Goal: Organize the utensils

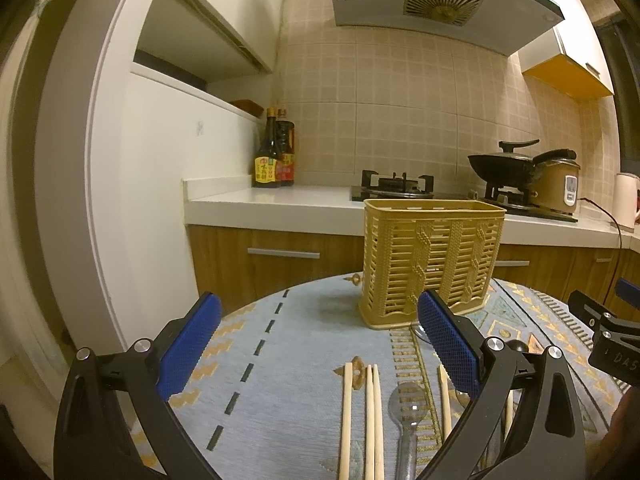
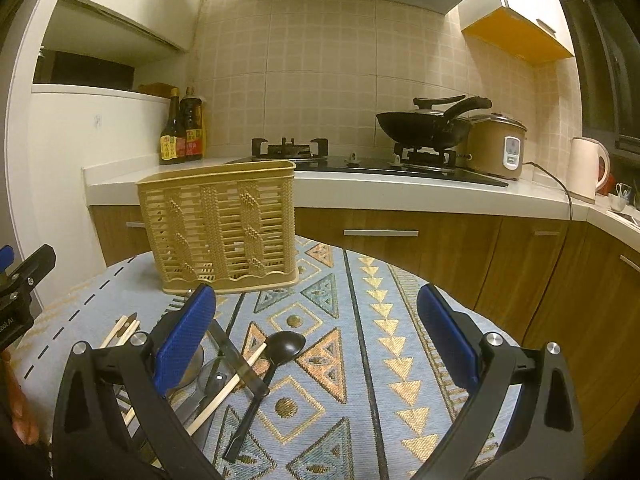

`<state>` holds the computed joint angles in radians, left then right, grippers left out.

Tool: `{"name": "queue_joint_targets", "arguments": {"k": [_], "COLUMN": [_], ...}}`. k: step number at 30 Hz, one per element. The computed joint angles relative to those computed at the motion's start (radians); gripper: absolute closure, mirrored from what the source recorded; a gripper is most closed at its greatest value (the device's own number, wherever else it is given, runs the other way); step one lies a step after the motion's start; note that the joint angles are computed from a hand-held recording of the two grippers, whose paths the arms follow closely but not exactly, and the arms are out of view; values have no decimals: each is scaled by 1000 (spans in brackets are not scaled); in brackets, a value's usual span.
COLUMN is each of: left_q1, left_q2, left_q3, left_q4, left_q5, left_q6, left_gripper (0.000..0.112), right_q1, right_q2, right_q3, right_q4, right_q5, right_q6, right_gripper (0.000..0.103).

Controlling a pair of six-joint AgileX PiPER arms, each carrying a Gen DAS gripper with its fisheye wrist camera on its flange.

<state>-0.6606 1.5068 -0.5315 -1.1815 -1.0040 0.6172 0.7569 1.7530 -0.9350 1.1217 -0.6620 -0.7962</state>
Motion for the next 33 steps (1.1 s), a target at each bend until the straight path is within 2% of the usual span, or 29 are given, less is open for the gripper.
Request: {"name": "queue_joint_targets", "arguments": {"k": [10,33], "left_q1": [15,20], "left_q2": [-6,-6], "left_q3": [4,4], "left_q4": [17,21], "left_q5": [17,25], "left_q6": [-6,-20], "left_gripper": [17,17], "right_q1": [-6,-2], "right_q2": [10,22], "right_q3": [-18,-26], "right_q4": [19,32], "right_q5": [24,22], "right_q6": [-33,-45], "right_gripper": [8,8]}}
